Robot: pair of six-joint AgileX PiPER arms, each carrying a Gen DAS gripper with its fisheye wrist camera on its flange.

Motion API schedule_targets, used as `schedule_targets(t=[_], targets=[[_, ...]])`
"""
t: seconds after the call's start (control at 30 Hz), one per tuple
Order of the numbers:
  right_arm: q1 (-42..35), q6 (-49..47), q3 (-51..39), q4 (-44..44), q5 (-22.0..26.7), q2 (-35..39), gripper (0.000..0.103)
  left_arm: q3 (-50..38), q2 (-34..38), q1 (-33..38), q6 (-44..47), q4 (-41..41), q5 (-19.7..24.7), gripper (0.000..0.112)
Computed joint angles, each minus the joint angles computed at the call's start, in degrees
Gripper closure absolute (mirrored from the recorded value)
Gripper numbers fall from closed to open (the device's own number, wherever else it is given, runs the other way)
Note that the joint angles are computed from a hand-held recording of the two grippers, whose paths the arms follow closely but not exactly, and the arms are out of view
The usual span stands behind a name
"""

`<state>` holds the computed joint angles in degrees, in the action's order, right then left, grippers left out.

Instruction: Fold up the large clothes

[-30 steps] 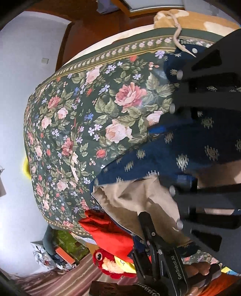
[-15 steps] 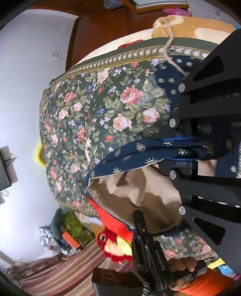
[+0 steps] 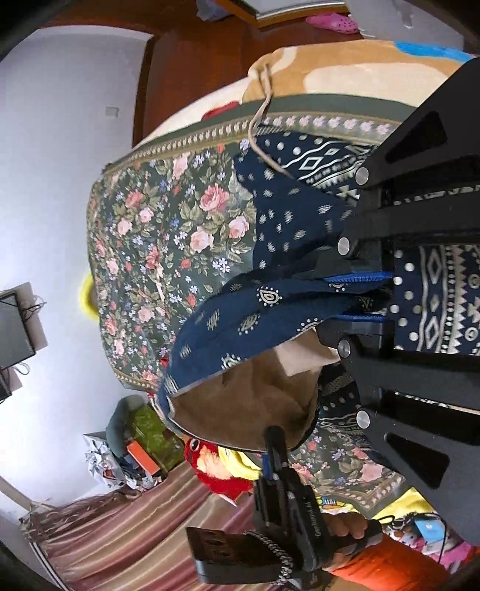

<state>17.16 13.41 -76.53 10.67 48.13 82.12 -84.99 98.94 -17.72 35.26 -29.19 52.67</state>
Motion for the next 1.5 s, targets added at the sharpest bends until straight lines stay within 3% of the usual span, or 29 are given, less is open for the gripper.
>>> schedule_targets(t=[0.1, 0.47, 0.57, 0.63, 0.77, 0.83, 1.03, 1.1, 1.27, 1.5], targets=[[1.00, 1.32, 3.08, 0.42, -1.16, -2.15, 0.091, 7.23, -4.68, -0.92, 0.27, 1.96, -4.93, 0.106], [5.43, 8.66, 15.73, -2.67, -3.16, -8.51, 0.091, 22.73, -11.02, 0.77, 3.64, -0.42, -5.77, 0.105], [6.05, 9.47, 17.87, -2.49, -2.73, -9.05, 0.088, 25.66, -11.59, 0.68, 2.69, 0.61, -7.05, 0.095], [6.28, 10.23, 19.51, -2.45, -2.92, -9.72, 0.088, 27.94, -12.23, 0.74, 2.00, 1.19, -8.33, 0.081], [6.72, 12.31, 22.28, -2.64, -2.15, -11.44, 0.086, 32.22, -13.74, 0.37, 0.87, 3.08, -10.90, 0.075], [5.75, 11.25, 23.24, -0.64, -1.30, -12.12, 0.083, 34.09, -15.13, 1.16, 0.86, 2.98, -12.33, 0.066], [4.16, 12.17, 25.11, -1.29, 1.96, -14.74, 0.064, 34.53, -16.20, 5.91, 0.86, 2.93, -11.34, 0.062], [2.79, 12.34, 25.27, -1.58, 3.52, -15.48, 0.059, 35.10, -16.99, 6.50, -1.22, 5.13, -13.08, 0.062], [-1.04, 10.82, 24.49, -1.32, 6.01, -16.13, 0.058, 33.30, -16.45, 7.83, -6.16, 10.13, -15.98, 0.055], [-7.62, 8.91, 21.05, -3.48, 7.34, -14.05, 0.057, 24.40, -10.45, 13.81, -7.16, 6.78, -13.85, 0.044]])
